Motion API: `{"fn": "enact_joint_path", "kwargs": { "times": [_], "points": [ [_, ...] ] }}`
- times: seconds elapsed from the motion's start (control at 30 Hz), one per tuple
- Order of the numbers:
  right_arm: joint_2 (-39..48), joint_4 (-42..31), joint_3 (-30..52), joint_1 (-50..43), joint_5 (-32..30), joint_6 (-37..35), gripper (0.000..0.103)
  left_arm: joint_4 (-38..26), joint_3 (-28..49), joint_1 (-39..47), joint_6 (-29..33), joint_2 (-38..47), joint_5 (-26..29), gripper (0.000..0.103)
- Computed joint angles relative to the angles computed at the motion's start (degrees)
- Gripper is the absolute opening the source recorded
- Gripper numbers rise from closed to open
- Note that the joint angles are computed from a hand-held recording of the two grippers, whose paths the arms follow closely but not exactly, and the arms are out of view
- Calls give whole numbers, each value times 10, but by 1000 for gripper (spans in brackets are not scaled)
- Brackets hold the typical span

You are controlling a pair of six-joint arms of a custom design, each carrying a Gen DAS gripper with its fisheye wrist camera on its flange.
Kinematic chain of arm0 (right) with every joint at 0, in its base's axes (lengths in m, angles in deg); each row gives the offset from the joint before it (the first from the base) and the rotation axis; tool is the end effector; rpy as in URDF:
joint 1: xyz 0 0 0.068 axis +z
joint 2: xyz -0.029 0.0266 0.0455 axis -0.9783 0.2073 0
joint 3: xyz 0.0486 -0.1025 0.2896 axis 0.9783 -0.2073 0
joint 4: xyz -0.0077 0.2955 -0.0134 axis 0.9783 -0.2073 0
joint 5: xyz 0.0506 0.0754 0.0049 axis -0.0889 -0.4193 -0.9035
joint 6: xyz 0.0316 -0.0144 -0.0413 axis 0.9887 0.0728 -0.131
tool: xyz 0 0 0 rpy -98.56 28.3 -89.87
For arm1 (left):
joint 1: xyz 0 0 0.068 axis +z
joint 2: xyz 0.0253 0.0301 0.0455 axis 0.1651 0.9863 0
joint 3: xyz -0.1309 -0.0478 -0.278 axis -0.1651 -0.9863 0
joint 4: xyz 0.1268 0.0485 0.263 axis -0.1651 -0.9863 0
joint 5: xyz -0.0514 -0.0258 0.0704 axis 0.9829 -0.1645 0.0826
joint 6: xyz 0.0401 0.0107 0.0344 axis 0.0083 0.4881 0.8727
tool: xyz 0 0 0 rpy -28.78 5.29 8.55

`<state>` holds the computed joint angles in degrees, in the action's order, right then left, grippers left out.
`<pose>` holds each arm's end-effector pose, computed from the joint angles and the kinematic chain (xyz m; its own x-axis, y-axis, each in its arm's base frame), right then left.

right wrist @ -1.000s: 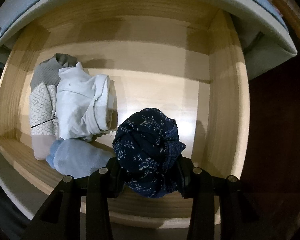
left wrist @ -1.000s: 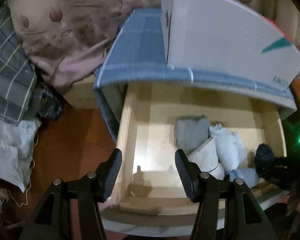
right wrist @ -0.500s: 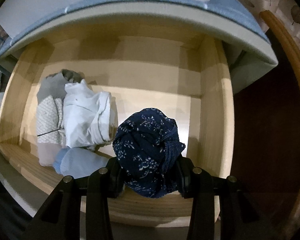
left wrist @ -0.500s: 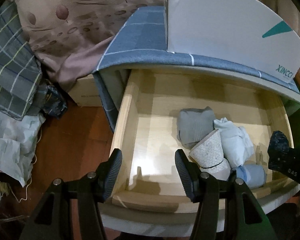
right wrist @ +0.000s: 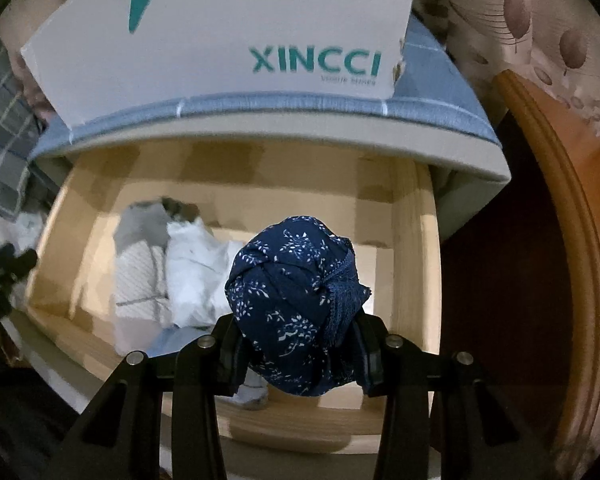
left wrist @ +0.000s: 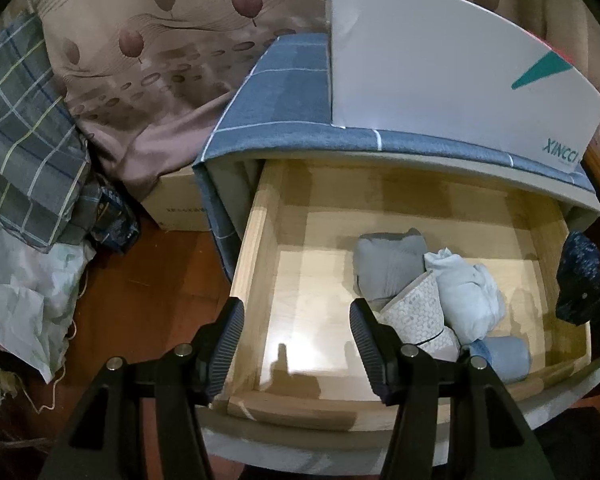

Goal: Take underwear out of drawer
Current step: 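Lift the dark blue patterned garment out of the drawer with the right tool, then lower the dark blue garment into the white box and open the right tool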

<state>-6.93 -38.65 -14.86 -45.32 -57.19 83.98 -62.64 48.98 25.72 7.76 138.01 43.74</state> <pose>0.1833 0.1068 0.2341 -0.8787 0.2732 -0.3915 0.2729 0.9603 0.0576 0.2408 0.0605 0.1978 -0.7723 0.2540 -0.5823 0.2634 0.9621 0.0702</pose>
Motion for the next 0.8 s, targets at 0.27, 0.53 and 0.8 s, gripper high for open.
{"fn": "enact_joint_path", "kwargs": {
  "times": [0.27,0.53,0.8],
  "points": [
    [-19,-36,78,-27,18,-42,39,-4,7,12,-4,7,14,56],
    [15,-64,221,-65,39,-119,39,-6,8,13,-6,9,17,56],
    [81,-62,337,-103,35,-175,39,-11,13,19,-12,14,25,56]
  ]
}}
